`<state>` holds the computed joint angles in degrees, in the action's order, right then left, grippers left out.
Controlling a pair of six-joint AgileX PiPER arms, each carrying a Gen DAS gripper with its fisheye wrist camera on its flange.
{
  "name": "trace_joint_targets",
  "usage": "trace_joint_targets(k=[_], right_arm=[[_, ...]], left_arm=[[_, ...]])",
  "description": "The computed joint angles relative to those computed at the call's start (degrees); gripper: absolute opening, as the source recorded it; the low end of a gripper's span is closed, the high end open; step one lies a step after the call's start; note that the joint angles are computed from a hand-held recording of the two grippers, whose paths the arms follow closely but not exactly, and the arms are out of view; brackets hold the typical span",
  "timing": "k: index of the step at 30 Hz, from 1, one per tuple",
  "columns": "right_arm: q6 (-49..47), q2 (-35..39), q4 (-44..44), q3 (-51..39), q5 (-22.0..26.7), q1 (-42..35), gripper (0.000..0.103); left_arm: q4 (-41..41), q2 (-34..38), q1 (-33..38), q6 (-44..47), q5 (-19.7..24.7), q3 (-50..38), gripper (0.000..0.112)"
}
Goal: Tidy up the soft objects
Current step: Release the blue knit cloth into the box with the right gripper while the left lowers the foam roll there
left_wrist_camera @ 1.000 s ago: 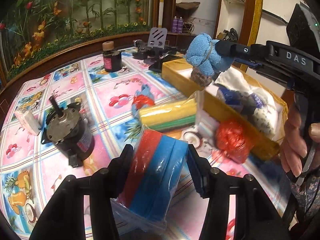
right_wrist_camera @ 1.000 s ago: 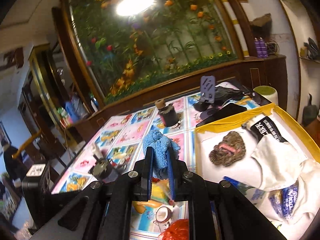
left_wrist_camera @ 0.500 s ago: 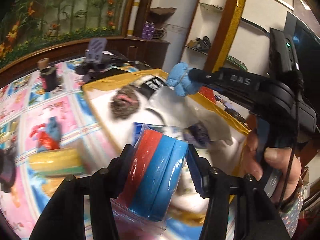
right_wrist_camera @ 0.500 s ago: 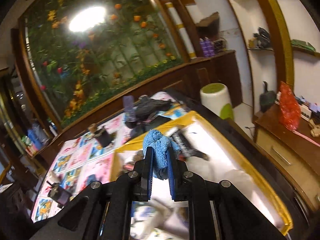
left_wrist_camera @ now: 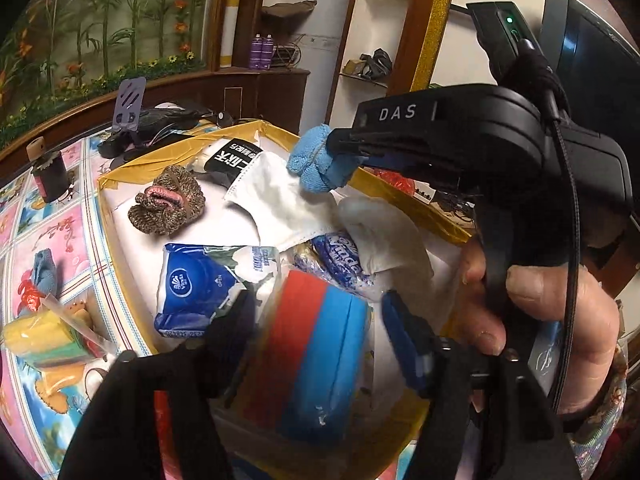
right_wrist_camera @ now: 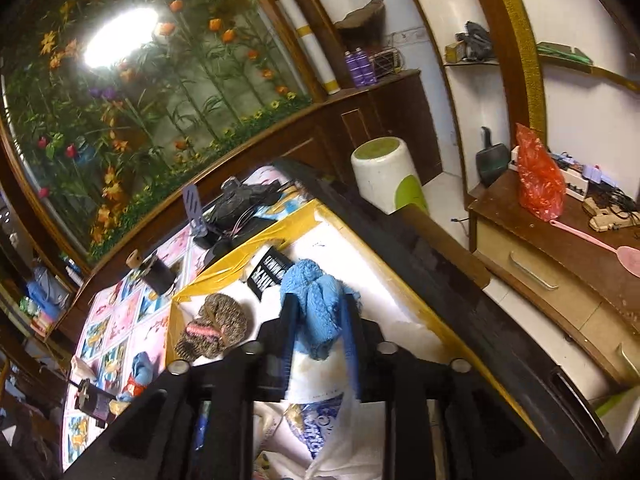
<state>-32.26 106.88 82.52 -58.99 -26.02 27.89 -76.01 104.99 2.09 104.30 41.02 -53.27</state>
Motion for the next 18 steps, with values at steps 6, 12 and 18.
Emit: trace_joint_targets(k=[6, 12, 18], right_arm=[[5.7, -1.3, -3.6, 2.0, -3.7, 1.2, 0.034], [14.9, -3.1, -14.3, 5.0, -6.6, 3.0, 0.036], [9.8, -2.0, -16.9, 3.1, -11.8, 8.2, 0.058]], left_arm=[[-0.4, 0.2, 2.8, -1.2, 4.0, -0.9, 0.075], [-2.3, -0.1, 5.0, -0.9, 6.8, -1.3, 0.078], [-1.8, -0.6, 8.0, -2.5, 8.9, -2.4, 0.078]])
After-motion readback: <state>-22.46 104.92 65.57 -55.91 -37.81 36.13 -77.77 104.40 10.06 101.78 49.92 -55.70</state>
